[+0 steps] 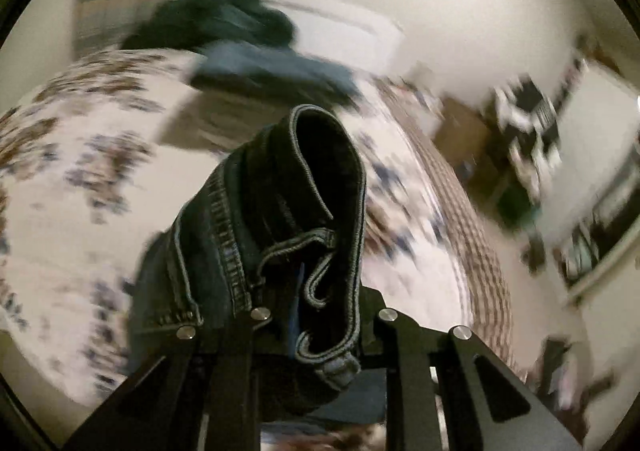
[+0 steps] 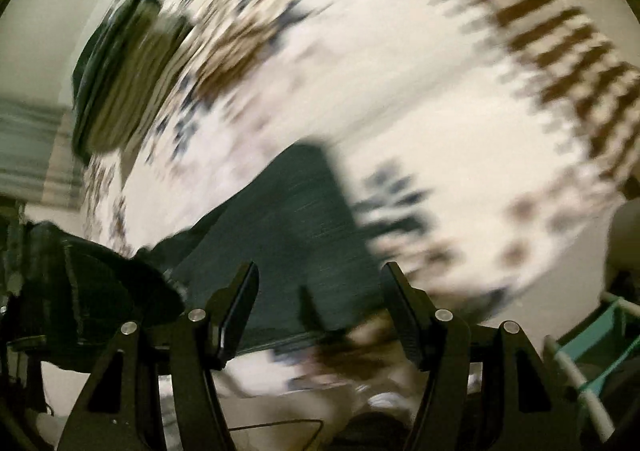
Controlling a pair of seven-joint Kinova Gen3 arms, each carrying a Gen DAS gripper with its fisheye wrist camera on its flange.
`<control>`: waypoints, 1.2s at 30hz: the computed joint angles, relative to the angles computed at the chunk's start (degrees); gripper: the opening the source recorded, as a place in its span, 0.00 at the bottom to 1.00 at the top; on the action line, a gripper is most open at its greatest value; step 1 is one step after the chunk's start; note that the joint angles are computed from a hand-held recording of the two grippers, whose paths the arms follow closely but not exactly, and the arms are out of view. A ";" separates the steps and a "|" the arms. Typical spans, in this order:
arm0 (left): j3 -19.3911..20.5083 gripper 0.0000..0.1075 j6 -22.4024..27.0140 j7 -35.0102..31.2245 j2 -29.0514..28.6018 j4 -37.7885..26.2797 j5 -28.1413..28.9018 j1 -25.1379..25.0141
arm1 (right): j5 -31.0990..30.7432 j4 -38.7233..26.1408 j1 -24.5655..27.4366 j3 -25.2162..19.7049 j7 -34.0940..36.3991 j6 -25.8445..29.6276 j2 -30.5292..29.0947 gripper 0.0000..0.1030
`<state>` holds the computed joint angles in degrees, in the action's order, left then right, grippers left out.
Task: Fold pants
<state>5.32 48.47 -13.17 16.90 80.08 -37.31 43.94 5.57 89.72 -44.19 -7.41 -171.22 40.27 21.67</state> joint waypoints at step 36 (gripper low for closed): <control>-0.68 0.79 8.47 -19.65 0.85 6.38 28.94 -18.94 | -31.17 -4.25 23.35 -13.04 40.65 -5.79 12.61 0.30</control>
<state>4.64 56.94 -32.82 17.74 86.46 -8.38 25.00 -25.60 85.47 -20.83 -20.45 -130.57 34.48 34.28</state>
